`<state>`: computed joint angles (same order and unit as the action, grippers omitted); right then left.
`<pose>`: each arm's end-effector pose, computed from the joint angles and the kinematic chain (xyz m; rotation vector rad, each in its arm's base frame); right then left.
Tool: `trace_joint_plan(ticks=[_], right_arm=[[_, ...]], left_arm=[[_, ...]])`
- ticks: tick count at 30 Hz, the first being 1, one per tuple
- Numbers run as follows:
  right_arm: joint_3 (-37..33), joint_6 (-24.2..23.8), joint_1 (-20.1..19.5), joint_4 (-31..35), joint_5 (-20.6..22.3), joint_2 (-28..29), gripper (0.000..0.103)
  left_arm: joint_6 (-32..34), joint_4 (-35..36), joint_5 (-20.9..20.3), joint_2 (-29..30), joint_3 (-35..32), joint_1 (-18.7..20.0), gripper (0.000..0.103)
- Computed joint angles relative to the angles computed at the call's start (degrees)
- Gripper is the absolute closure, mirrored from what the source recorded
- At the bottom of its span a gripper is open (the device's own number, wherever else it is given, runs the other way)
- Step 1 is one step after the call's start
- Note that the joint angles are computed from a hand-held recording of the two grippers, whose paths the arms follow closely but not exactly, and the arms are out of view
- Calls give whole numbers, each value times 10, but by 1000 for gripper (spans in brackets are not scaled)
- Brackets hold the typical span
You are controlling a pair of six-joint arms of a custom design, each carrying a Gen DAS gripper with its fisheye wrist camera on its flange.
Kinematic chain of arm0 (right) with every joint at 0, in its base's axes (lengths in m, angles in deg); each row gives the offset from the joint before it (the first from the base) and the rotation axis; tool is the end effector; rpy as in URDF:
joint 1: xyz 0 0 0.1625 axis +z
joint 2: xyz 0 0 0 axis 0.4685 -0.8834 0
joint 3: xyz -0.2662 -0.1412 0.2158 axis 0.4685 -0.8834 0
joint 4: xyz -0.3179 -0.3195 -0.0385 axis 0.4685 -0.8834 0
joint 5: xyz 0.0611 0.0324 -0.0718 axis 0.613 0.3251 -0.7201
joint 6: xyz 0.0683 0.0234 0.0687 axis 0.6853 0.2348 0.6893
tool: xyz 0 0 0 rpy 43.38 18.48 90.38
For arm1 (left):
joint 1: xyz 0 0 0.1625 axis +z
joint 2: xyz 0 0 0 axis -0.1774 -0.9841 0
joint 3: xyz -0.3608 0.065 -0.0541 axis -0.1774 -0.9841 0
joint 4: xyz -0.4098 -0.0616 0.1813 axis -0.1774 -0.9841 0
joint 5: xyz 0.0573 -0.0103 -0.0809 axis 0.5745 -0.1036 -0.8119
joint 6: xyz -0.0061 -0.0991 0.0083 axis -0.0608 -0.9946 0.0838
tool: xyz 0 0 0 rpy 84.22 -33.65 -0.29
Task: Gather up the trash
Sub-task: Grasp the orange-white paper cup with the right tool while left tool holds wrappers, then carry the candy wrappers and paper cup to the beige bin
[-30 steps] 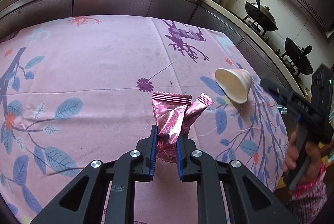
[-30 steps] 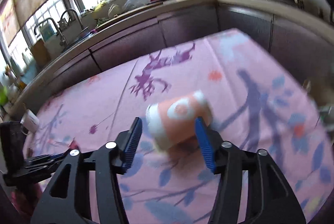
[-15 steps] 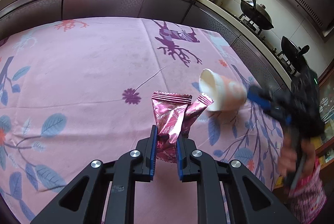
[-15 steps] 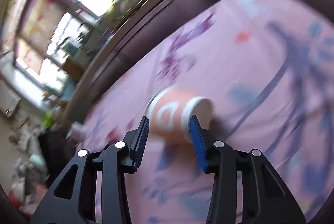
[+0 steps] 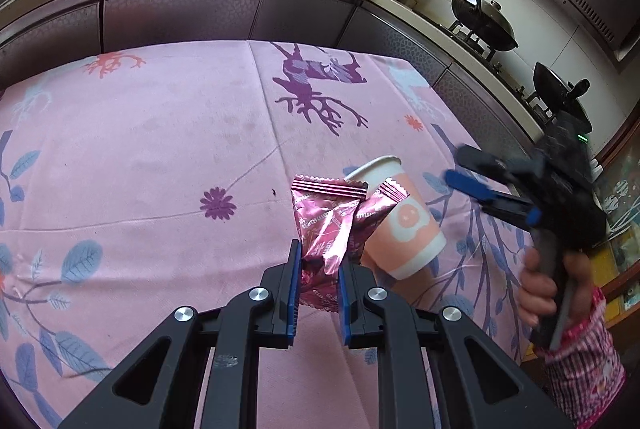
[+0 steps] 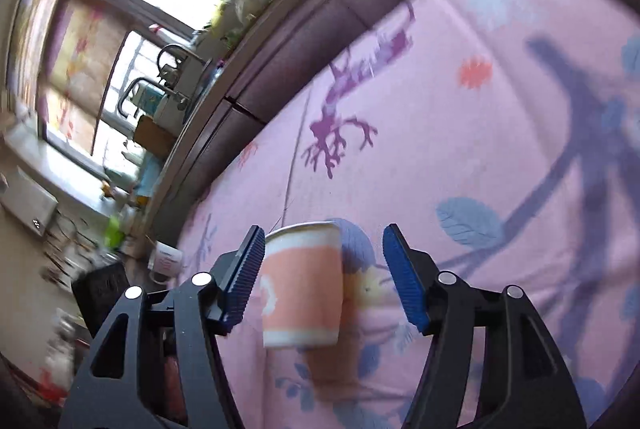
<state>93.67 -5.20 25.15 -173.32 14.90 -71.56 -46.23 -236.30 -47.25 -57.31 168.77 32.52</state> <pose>-0.1031 -0.4200 0.2599 -0.0969 2.9449 -0.6930 -0.2676 -0.3149 -0.0733 0.4748 2.6804 -0.7039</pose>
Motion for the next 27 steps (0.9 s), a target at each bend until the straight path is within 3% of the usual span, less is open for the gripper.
trace_joint_plan(ticks=[5,9,10,14,18,27], right_arm=[[-2,-17,11,15,3,35,43],[29,-42,35,-22,-37,32,44],[37,-48,40,-31,-48,31,52],[61,-78,36,-22,-41,-5,67],[80,-87,6,-9,-4,-73,74],[97,-144,-127,76,101,-252,78]], left_arm=[[7,6,-5,6,-8,2,87],[7,13,-6,13,-14,5,87],[6,15,-5,14,-15,6,87],[-5,25,-2,12,-12,7,87],[-11,40,8,4,-11,3,87],[25,76,16,31,-62,-9,87]])
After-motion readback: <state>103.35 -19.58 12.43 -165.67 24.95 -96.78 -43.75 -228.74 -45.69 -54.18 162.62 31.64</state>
